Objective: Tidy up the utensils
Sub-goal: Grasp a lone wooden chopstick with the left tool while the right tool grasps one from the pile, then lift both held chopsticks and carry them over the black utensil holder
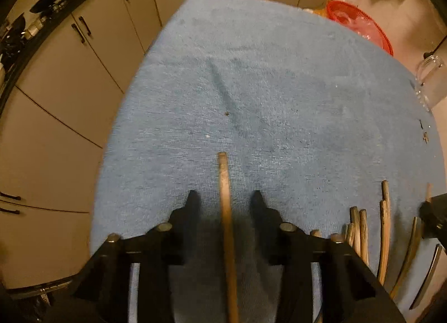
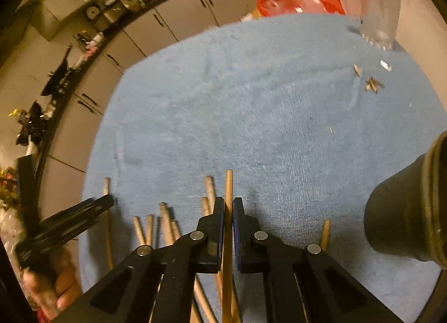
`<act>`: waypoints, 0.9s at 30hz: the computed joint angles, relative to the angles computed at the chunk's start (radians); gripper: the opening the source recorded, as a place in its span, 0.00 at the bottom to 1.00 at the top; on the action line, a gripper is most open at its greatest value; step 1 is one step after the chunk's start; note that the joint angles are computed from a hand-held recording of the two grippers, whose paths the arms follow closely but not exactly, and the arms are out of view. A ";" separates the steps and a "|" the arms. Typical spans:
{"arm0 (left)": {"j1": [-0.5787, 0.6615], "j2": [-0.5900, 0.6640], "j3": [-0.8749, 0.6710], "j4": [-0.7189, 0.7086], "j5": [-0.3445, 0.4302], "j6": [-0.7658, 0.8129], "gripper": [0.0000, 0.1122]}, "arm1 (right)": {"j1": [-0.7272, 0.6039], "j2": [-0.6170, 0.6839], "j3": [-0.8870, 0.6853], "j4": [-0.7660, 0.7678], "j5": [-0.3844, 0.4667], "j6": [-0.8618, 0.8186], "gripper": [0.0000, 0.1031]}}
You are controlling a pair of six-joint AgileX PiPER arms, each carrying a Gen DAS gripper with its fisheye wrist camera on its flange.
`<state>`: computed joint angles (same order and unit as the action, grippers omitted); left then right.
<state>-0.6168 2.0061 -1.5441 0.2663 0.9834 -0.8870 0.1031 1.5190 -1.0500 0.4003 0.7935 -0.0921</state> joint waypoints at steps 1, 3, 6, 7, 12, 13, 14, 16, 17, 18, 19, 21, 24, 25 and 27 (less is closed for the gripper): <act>-0.004 0.015 -0.022 0.015 0.018 -0.008 0.22 | -0.009 -0.009 -0.001 0.017 0.008 -0.020 0.06; -0.003 0.026 -0.043 0.007 0.026 -0.001 0.08 | -0.012 -0.031 -0.002 0.030 0.023 -0.033 0.06; -0.012 0.024 -0.040 0.024 0.021 -0.026 0.07 | -0.017 -0.073 0.009 0.054 0.038 -0.062 0.06; -0.019 0.011 -0.019 0.037 0.004 -0.043 0.07 | -0.029 -0.083 0.013 0.080 0.044 -0.084 0.06; -0.084 -0.144 0.134 0.131 -0.068 -0.172 0.07 | -0.065 -0.154 0.052 0.141 0.040 -0.161 0.06; -0.103 -0.181 0.159 0.158 -0.070 -0.202 0.07 | -0.078 -0.174 0.060 0.158 0.046 -0.182 0.06; -0.123 -0.210 0.176 0.180 -0.071 -0.232 0.07 | -0.082 -0.190 0.071 0.176 0.041 -0.200 0.06; -0.180 -0.284 0.213 0.246 -0.049 -0.308 0.07 | -0.112 -0.242 0.098 0.238 0.054 -0.262 0.06; -0.209 -0.306 0.221 0.277 -0.030 -0.346 0.07 | -0.125 -0.278 0.112 0.263 0.061 -0.293 0.06; -0.253 -0.342 0.236 0.319 -0.004 -0.402 0.07 | -0.129 -0.304 0.130 0.277 0.055 -0.315 0.06; -0.280 -0.369 0.250 0.345 0.005 -0.433 0.07 | -0.138 -0.342 0.145 0.293 0.058 -0.340 0.06; -0.339 -0.424 0.268 0.397 0.054 -0.492 0.07 | -0.145 -0.417 0.178 0.311 0.054 -0.375 0.06; -0.426 -0.458 0.280 0.467 0.128 -0.581 0.07 | -0.151 -0.519 0.216 0.320 0.056 -0.400 0.06; -0.440 -0.456 0.275 0.479 0.140 -0.596 0.07 | -0.149 -0.546 0.225 0.320 0.056 -0.405 0.06; -0.464 -0.453 0.260 0.499 0.165 -0.613 0.07 | -0.147 -0.591 0.235 0.316 0.059 -0.403 0.06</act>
<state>-1.0812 1.5529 -1.2840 0.7657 1.1484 -1.5000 -0.0440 0.9278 -0.8145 0.7162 0.8523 -0.4948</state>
